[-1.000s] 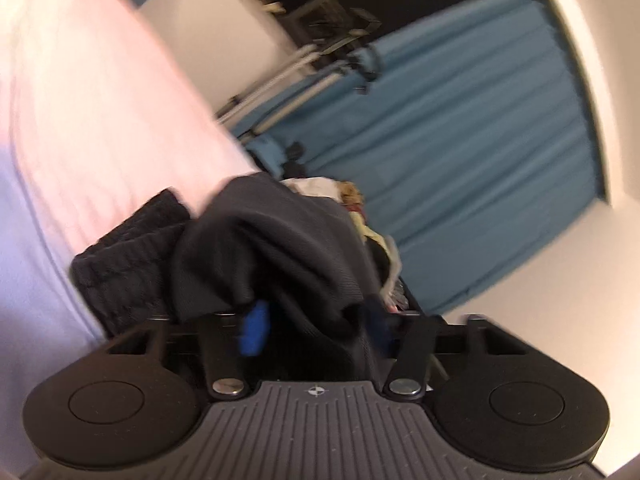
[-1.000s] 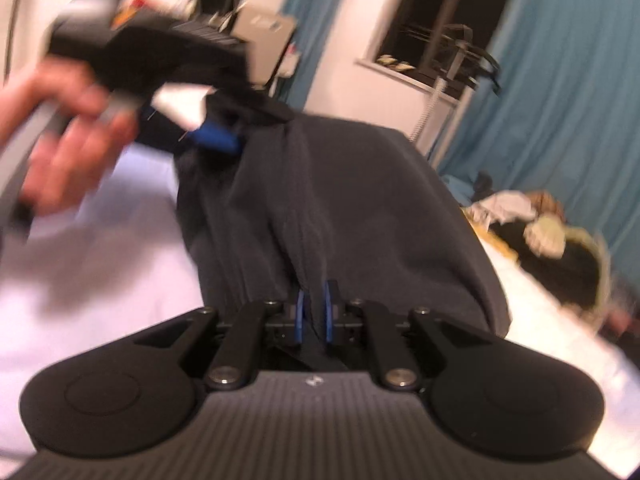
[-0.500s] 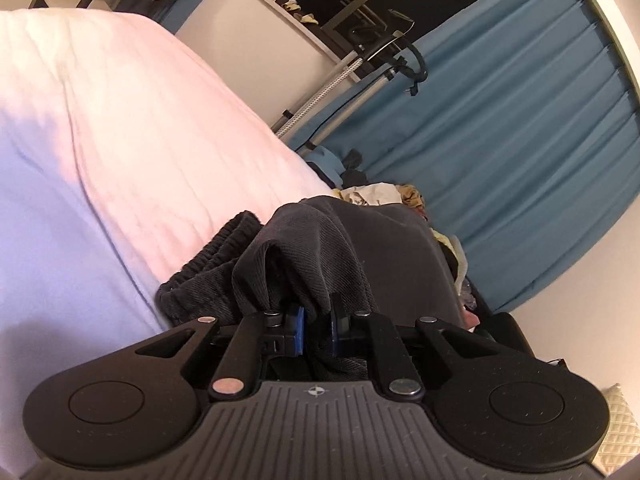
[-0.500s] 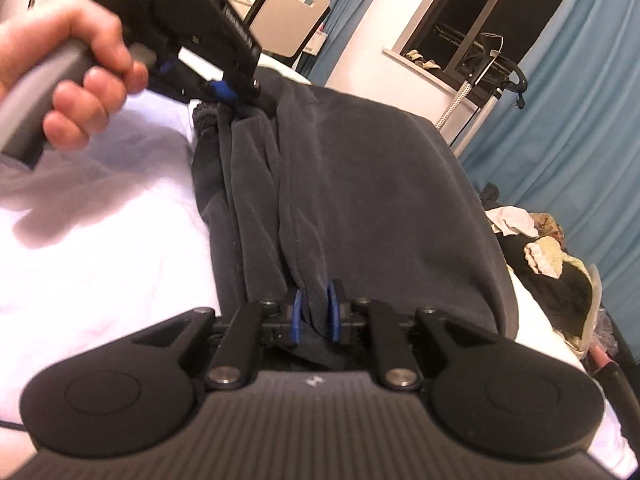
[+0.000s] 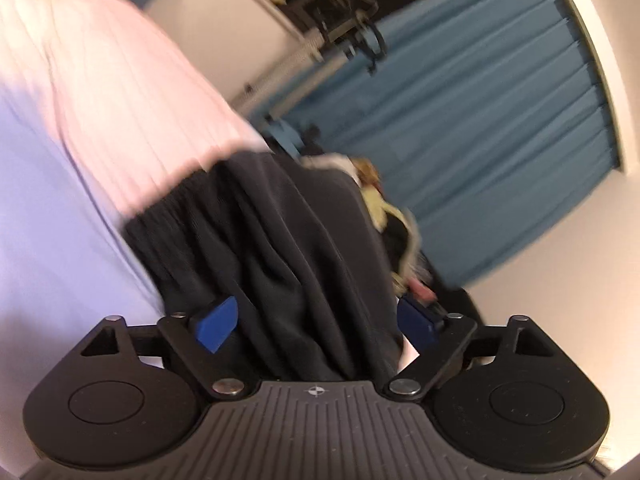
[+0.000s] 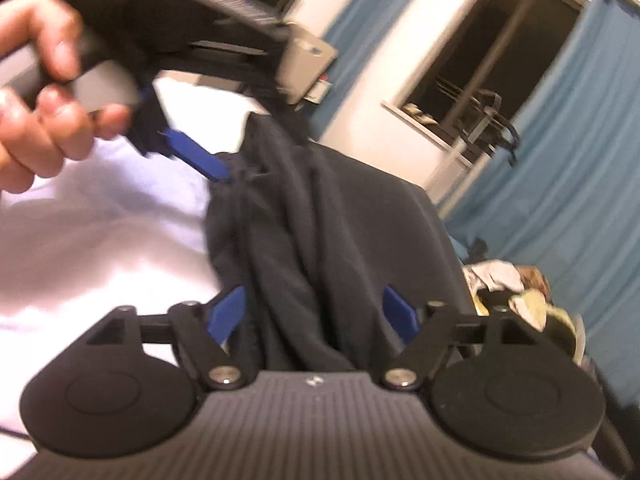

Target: Fold clothes

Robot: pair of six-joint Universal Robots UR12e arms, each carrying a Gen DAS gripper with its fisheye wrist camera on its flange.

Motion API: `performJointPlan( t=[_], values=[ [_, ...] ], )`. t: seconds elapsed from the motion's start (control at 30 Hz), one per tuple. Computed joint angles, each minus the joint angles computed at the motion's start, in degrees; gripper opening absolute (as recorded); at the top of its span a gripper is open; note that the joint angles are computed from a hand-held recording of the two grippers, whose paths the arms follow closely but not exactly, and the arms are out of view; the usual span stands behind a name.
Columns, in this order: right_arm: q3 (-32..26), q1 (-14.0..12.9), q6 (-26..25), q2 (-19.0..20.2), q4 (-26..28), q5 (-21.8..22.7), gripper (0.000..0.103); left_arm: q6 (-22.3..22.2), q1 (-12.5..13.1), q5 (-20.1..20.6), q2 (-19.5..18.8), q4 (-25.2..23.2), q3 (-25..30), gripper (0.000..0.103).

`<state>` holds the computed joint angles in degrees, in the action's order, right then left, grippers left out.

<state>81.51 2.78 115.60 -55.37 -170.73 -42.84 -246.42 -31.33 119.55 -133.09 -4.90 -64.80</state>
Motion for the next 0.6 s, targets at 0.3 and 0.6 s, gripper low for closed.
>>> performJointPlan(
  t=[0.3, 0.6],
  values=[
    [0.7, 2.3, -11.6, 1.8, -4.5, -6.2, 0.087, -8.6, 1.7, -7.2, -0.4, -4.1, -0.5, 0.092],
    [-3.3, 2.5, 3.6, 3.3, -2.7, -6.4, 0.018, -13.6, 2.4, -7.3, -1.1, 0.1, -1.6, 0.092]
  ],
)
